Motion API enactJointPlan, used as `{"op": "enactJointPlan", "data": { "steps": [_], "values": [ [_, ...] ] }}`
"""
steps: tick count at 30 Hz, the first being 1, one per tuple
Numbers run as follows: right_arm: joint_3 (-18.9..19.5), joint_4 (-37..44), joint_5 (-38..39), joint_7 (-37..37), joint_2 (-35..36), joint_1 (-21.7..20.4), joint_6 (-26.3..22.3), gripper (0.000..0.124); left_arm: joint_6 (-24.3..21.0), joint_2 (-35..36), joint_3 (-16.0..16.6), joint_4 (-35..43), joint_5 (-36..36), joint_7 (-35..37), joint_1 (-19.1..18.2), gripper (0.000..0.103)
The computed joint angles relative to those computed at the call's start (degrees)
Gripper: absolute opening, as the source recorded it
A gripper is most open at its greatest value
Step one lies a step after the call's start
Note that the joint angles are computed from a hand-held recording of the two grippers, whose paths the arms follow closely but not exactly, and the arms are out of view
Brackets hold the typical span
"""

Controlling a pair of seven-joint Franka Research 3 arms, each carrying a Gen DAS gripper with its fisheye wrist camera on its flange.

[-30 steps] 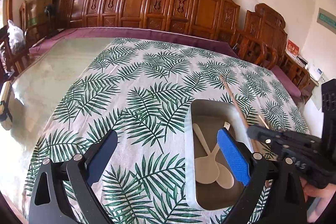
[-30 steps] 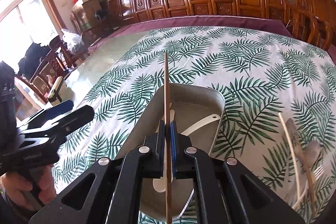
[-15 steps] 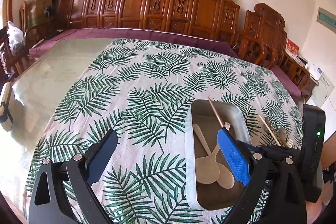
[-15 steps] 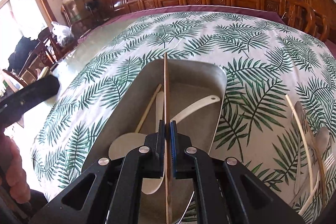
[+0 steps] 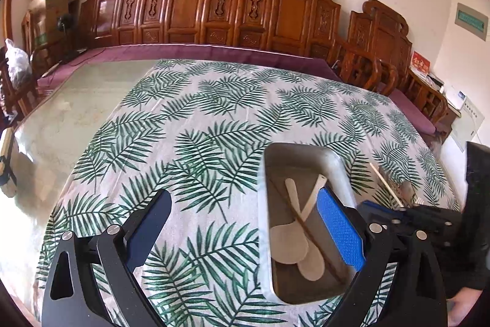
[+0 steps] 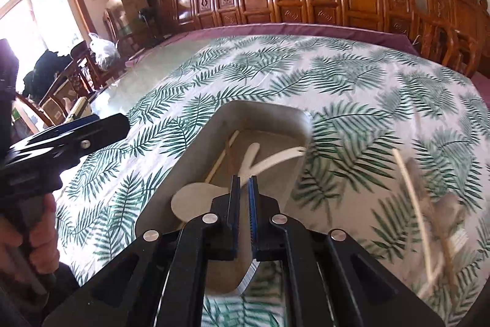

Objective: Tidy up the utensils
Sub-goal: 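Lower the chopstick into the grey tray and open the right gripper, then move both grippers back toward the remaining fork and metal spoon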

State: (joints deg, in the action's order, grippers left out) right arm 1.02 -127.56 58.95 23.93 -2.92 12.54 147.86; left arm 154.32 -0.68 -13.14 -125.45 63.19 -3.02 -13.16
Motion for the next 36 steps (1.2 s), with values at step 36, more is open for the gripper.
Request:
{"op": "enactJointPlan", "data": {
  "steps": [36],
  "values": [
    [-10.57, -8.03, -8.58, -7.66, -6.6, -13.23, -0.02, 0.025, 3.0, 18.37, 0.54, 19.17, -9.43, 18.3, -13.98, 0.092]
  ]
}}
